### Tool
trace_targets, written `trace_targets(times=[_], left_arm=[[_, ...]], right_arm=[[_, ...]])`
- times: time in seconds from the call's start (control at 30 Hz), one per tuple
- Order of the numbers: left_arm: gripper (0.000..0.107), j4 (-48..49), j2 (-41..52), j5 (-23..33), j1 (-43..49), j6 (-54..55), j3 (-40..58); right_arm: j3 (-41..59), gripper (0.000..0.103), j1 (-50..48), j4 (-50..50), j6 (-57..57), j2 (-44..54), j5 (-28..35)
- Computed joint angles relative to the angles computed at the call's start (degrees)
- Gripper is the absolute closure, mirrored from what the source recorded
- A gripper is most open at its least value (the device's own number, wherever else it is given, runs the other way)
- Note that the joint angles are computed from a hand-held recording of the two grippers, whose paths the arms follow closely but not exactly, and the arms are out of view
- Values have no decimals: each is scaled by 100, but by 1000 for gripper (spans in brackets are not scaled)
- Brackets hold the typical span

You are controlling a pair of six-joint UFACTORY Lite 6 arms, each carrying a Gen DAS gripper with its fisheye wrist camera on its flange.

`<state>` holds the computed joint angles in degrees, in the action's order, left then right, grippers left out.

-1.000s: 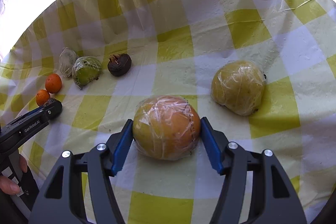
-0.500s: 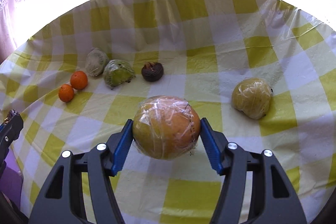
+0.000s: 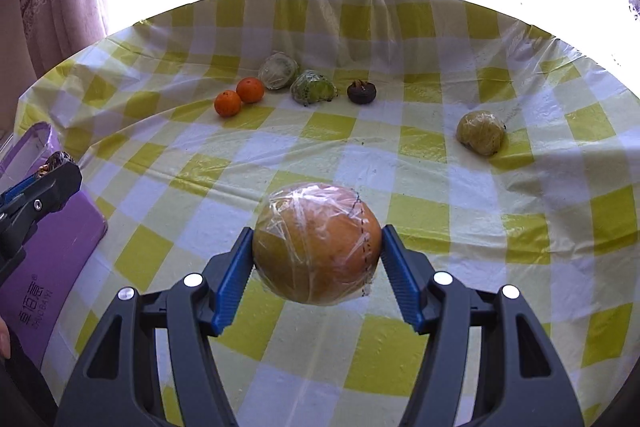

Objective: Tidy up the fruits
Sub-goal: 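Carry both held fruits over the white box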

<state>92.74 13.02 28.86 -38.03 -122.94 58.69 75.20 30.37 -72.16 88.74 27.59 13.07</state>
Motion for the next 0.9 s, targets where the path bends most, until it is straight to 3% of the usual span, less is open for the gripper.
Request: trace_targets(times=[0.23,0.47,0.6,0.73,0.9], left_arm=[[69,-1477,-1428,-180,-193,1464,-1127],[69,-2577,-3362,802,-683,2592,-2275],[69,-3024,-4592,1322,-544,3132,-2880],[69,-3391,-5482,1446,209,3912,-3154],[69,-4489,-6324,771,2002,5816,-3413]], right_arm=[[-643,39,652,1185,-1118,-853,265],[-459,39,1507,2205,-2104,-1210,525],[292,39,2143,2463,-2525,-974,782],[1549,39,2742,2610,-2920,-238,1190],[3376,39,3193,3136,-3835,933,1716]])
